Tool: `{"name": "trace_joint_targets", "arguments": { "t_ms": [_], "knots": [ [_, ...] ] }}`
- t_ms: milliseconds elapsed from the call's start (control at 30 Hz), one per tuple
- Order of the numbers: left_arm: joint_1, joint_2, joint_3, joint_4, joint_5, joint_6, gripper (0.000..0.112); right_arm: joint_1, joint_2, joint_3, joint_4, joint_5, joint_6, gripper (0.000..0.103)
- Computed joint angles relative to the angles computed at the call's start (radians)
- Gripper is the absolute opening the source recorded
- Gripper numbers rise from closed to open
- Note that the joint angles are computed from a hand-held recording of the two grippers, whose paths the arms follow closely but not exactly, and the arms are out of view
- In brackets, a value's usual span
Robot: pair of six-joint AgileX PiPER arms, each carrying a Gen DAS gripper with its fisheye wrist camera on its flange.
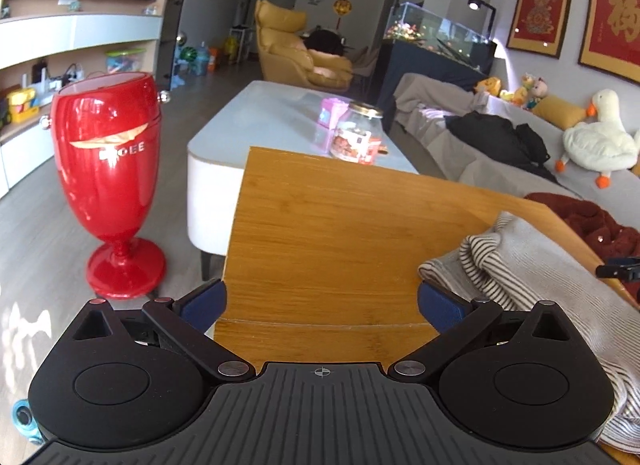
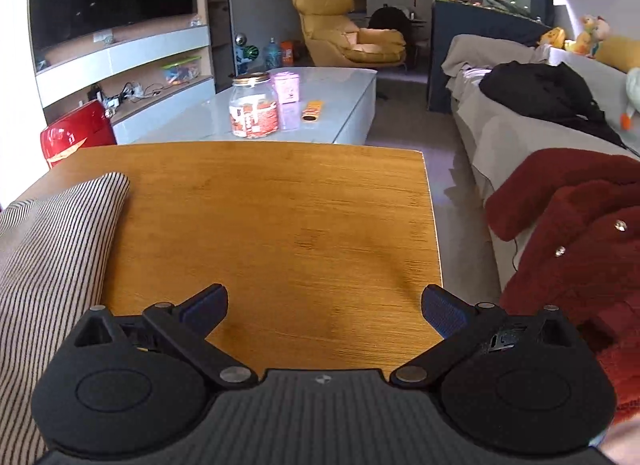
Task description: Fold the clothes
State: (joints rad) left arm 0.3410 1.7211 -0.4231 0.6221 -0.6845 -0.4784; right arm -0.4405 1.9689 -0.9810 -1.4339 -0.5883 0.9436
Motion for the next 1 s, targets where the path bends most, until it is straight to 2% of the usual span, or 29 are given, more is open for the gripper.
{"name": "trace_joint_targets", "arguments": {
  "t_ms": [67,167,267,333,367,467,533,600,667,700,800,900,933,1000],
  "knots": [
    [-0.099,-0.015,-0.004,-0.200,0.057,0.126,0.103,-0.015,-0.026,0.054,0.103,-0.012,-0.097,0.103],
    [-0.218,-0.076,0.057,-0.500,0.023,0.390,0.103,0.005,-0.104,0.168,0.294,-0.021,-0.318,0.103],
    [-0.353,-0.153,0.115,-0.773,-0.022,0.591,0.103,-0.003,-0.203,0.291,0.350,-0.070,-0.468,0.103],
    [-0.406,-0.226,0.132,-0.829,0.026,0.584,0.103,-0.012,-0.274,0.364,0.350,-0.099,-0.530,0.103],
    [-0.437,-0.264,0.140,-0.869,0.051,0.590,0.103,-0.026,-0.300,0.389,0.315,-0.125,-0.511,0.103],
    [-0.485,-0.321,0.145,-0.871,0.107,0.568,0.103,-0.055,-0.321,0.408,0.210,-0.207,-0.422,0.103],
    [-0.553,-0.314,0.117,-0.983,0.152,0.641,0.103,-0.035,-0.277,0.384,0.236,-0.274,-0.449,0.103],
    [-0.612,-0.290,0.069,-1.085,0.219,0.694,0.103,0.018,-0.213,0.299,0.231,-0.279,-0.420,0.103],
    [-0.656,-0.237,0.033,-1.080,0.244,0.619,0.103,0.062,-0.160,0.190,0.159,-0.235,-0.326,0.103],
    [-0.668,-0.204,0.022,-1.017,0.239,0.522,0.103,0.073,-0.151,0.147,0.092,-0.208,-0.258,0.103],
    [-0.685,-0.128,-0.060,-0.776,0.297,0.222,0.103,0.084,-0.152,0.055,-0.105,-0.152,-0.058,0.103],
    [-0.723,-0.034,-0.159,-0.572,0.310,-0.045,0.103,0.047,-0.195,0.091,-0.082,-0.146,-0.023,0.103],
    [-0.727,-0.011,-0.179,-0.549,0.305,-0.072,0.103,0.033,-0.203,0.120,-0.026,-0.153,-0.055,0.103],
    [-0.742,0.030,-0.168,-0.581,0.212,-0.006,0.103,0.008,-0.212,0.187,0.118,-0.179,-0.148,0.103]
  ]
}}
